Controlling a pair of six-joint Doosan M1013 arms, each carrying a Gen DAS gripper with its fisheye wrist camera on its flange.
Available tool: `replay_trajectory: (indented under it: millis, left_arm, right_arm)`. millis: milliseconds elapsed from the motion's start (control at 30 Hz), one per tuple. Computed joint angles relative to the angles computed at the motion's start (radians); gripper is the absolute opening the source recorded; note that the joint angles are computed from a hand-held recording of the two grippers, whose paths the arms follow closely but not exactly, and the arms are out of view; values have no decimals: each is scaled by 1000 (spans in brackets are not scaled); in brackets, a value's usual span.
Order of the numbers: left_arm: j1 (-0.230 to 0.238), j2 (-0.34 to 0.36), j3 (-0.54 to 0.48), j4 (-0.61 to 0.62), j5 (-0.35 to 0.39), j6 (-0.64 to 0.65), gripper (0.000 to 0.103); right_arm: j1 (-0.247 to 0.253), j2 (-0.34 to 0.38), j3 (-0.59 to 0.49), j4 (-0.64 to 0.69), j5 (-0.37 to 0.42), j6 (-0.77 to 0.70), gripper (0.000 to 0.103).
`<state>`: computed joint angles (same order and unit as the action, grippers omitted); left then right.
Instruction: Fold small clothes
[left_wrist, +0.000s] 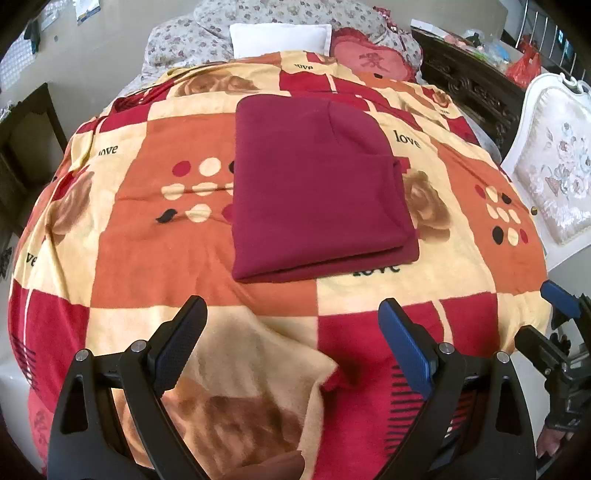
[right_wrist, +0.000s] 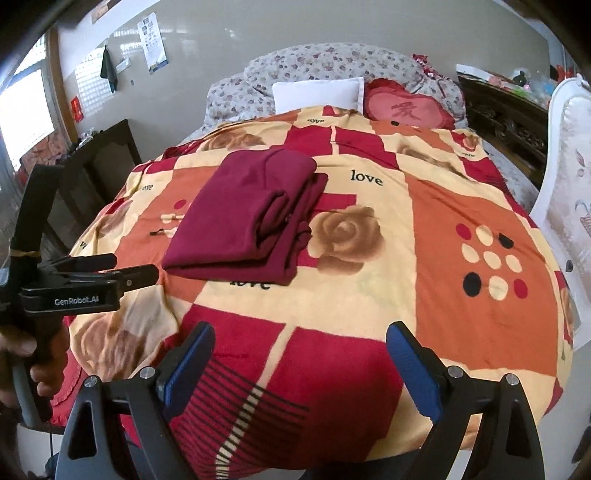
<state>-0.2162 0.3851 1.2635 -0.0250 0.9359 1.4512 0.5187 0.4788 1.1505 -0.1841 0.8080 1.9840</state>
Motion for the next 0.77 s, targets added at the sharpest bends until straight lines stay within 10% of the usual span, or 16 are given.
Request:
replay_trajectory:
  millis: [767]
  left_arm:
    - [-12,-23,25,3,-50,18,94]
  right_arm:
    - [9,-3,-15,-9,1,-16,92]
